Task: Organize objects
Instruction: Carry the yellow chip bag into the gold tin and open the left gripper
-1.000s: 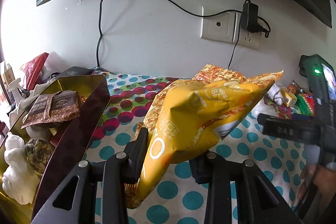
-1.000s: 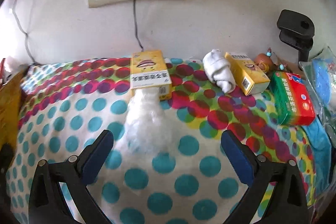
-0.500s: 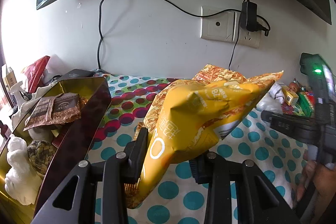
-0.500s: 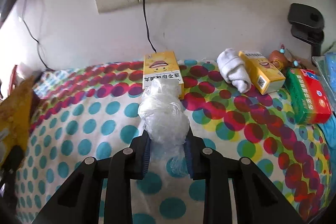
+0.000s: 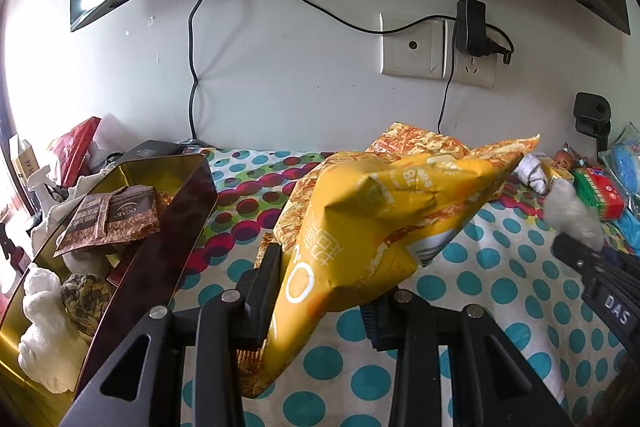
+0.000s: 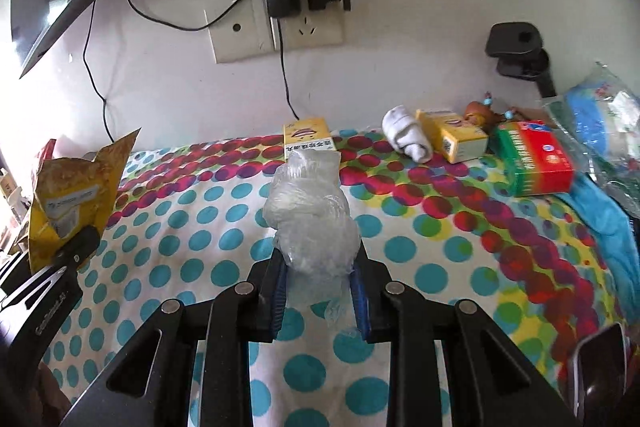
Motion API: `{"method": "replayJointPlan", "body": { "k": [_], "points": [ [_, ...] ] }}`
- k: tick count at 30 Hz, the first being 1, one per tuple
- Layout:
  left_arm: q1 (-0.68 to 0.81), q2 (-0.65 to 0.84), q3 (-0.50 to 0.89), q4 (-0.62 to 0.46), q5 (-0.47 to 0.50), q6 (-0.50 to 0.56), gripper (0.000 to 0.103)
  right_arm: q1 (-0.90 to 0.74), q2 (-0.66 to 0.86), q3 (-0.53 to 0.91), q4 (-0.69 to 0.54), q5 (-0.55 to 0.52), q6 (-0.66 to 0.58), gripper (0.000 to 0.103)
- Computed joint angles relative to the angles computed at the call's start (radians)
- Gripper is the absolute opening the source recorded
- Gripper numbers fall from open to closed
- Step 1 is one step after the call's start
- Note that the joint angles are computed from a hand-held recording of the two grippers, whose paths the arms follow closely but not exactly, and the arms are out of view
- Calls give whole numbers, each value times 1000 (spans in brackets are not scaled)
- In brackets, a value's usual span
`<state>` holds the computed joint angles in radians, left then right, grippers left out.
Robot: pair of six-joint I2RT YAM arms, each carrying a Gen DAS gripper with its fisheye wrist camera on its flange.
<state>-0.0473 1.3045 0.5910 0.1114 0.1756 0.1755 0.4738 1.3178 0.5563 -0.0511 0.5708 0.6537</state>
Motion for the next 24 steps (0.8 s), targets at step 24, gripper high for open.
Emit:
{"method": "replayJointPlan", "body": {
  "k": [24],
  "points": [
    [715,-149,177,-495,296,274,36,33,33,43,-31,0,-69,28]
  ]
}}
